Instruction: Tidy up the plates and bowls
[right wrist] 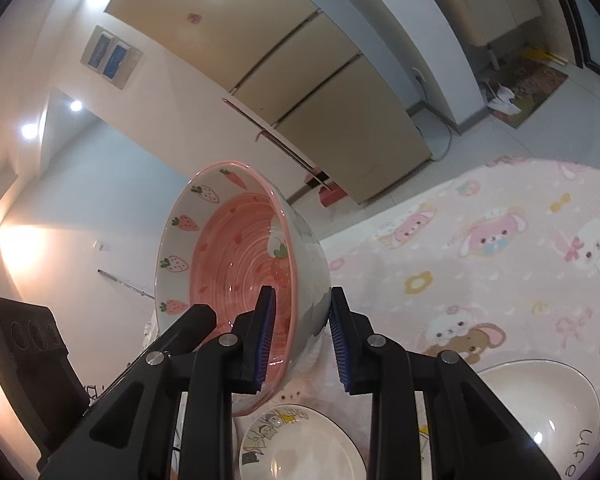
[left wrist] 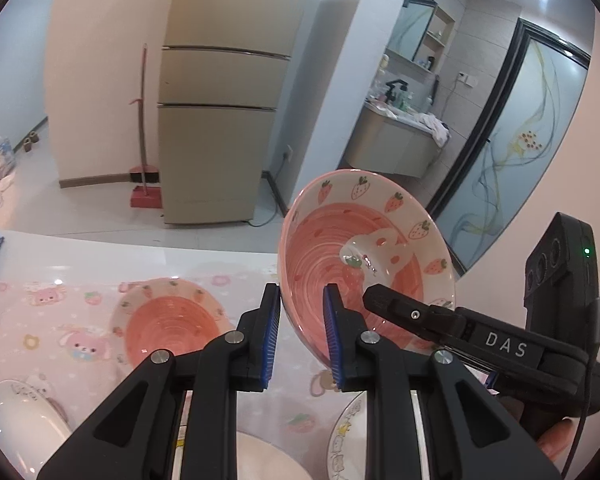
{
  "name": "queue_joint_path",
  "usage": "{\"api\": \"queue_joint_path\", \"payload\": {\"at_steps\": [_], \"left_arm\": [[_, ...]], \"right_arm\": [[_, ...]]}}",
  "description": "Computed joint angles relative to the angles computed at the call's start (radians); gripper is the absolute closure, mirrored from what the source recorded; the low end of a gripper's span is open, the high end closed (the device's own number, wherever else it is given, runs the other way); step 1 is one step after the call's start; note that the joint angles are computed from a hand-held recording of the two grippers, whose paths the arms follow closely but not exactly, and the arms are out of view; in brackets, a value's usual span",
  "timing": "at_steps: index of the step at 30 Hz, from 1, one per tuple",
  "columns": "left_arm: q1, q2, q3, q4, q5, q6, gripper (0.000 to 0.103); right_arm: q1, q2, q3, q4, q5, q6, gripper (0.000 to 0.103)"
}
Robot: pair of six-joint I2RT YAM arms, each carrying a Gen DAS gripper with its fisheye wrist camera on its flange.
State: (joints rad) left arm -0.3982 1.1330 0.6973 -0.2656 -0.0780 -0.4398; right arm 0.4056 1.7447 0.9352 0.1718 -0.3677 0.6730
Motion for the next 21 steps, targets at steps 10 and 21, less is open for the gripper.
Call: {"api": "queue_joint_path", "payload": {"at_steps": [10,21], "left_arm": [[0.111,-0.212,-0.086,-0.125,-0.022,0.106,0.083],[0.399,-0.267,-0.218,-0.017,0.192,0.242,0.083]], "right_arm": [[0.141,0.041,0.011,0.101,0.050,-0.015,0.073],[0.286,0.227,0.104,0.166,0.167,-0.008,0.073]]}}
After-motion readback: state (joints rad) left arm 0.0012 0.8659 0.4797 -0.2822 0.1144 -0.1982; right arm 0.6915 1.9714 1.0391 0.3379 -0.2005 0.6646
